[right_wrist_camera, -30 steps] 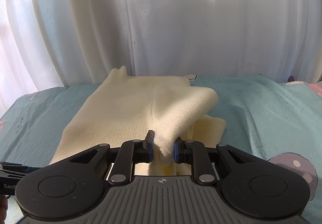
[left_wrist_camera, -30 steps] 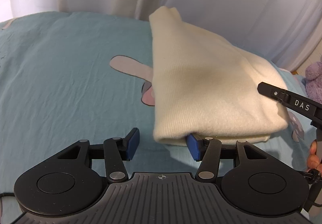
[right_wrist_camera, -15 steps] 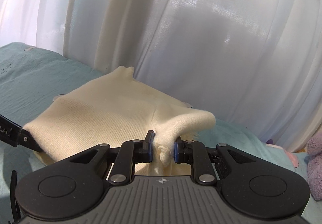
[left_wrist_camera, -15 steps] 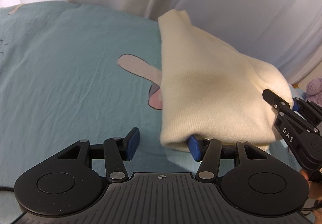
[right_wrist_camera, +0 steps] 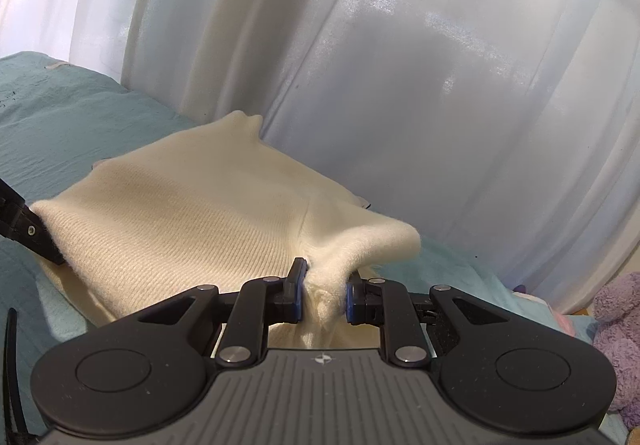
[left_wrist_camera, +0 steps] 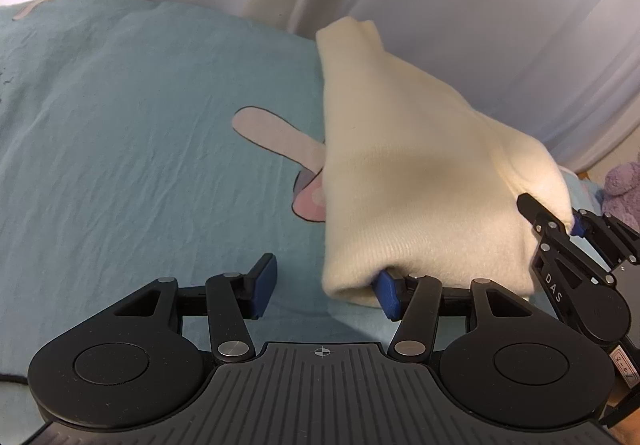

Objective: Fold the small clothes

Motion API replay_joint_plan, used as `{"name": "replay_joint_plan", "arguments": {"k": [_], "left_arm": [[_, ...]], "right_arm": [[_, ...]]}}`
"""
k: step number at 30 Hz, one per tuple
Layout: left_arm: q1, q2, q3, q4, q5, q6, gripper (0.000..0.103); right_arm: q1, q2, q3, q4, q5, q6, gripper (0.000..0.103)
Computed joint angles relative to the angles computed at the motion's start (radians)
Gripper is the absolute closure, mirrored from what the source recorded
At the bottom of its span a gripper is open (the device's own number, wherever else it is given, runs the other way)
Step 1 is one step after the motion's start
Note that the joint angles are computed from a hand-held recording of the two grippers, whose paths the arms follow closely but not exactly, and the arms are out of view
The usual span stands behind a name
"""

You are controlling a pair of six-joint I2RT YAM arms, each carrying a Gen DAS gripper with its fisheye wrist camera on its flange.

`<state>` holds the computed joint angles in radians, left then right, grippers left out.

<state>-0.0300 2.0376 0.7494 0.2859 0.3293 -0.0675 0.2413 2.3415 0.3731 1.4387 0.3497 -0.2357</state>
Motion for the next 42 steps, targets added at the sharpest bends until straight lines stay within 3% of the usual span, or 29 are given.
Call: {"name": "replay_joint_plan", "arguments": {"k": [3, 5, 6, 8, 11, 13, 16, 18, 19, 23, 28, 31, 32, 33, 34, 35, 40, 42], "left_arm": [[0.008, 0.001, 0.000, -0.003, 0.008, 0.024, 0.044], [0.015, -0.007, 0.011, -0.044, 0.009, 0.061, 0.047], [0.025, -0.017, 0.015, -0.074, 0.018, 0.086, 0.047], [0.053, -0.046, 0.021, -0.130, 0.053, 0.139, 0.047], [0.103, -0.093, 0.035, -0.170, 0.121, 0.155, 0.045], [0.114, -0.092, 0.063, -0.165, 0.144, 0.115, 0.043], [0.091, -0.067, 0.120, -0.160, 0.120, 0.063, 0.043], [0.063, -0.052, 0.150, -0.158, 0.085, 0.065, 0.043], [0.051, -0.046, 0.162, -0.162, 0.072, 0.069, 0.043], [0.015, -0.006, 0.234, -0.207, 0.067, 0.085, 0.042], [-0.009, 0.039, 0.282, -0.195, 0.054, 0.098, 0.042], [0.010, 0.075, 0.327, -0.224, 0.090, 0.097, 0.042], [0.025, 0.088, 0.346, -0.243, 0.109, 0.096, 0.042], [0.037, 0.100, 0.364, -0.257, 0.129, 0.095, 0.042], [0.051, 0.114, 0.383, -0.269, 0.154, 0.095, 0.042], [0.066, 0.133, 0.410, -0.286, 0.186, 0.089, 0.042], [0.092, 0.282, 0.616, -0.448, 0.332, 0.063, 0.041], [0.083, 0.356, 0.711, -0.513, 0.364, 0.043, 0.043]], "right_arm": [[-0.029, -0.034, 0.010, -0.085, -0.068, 0.061, 0.085], [-0.129, -0.076, -0.008, -0.106, -0.262, 0.137, 0.077], [-0.185, -0.106, -0.008, -0.149, -0.359, 0.178, 0.060], [-0.349, -0.165, 0.031, -0.287, -0.622, 0.304, 0.046], [-0.485, -0.173, 0.149, -0.448, -0.845, 0.473, 0.046], [-0.516, -0.138, 0.253, -0.540, -0.921, 0.556, 0.046], [-0.495, -0.090, 0.400, -0.681, -0.914, 0.595, 0.051], [-0.459, -0.087, 0.442, -0.738, -0.845, 0.562, 0.081], [-0.438, -0.095, 0.450, -0.758, -0.799, 0.529, 0.086], [-0.406, -0.129, 0.376, -0.659, -0.731, 0.438, 0.091], [-0.415, -0.098, 0.365, -0.638, -0.665, 0.452, 0.085], [-0.451, -0.149, 0.286, -0.601, -0.651, 0.448, 0.068], [-0.481, -0.160, 0.267, -0.595, -0.690, 0.455, 0.058], [-0.542, -0.164, 0.291, -0.652, -0.791, 0.462, 0.040], [-0.593, -0.158, 0.300, -0.681, -0.888, 0.481, 0.037], [-0.642, -0.148, 0.314, -0.725, -0.976, 0.501, 0.037], [-0.741, -0.047, 0.436, -0.911, -1.167, 0.576, 0.037], [-0.739, -0.001, 0.489, -0.953, -1.208, 0.604, 0.047]]}}
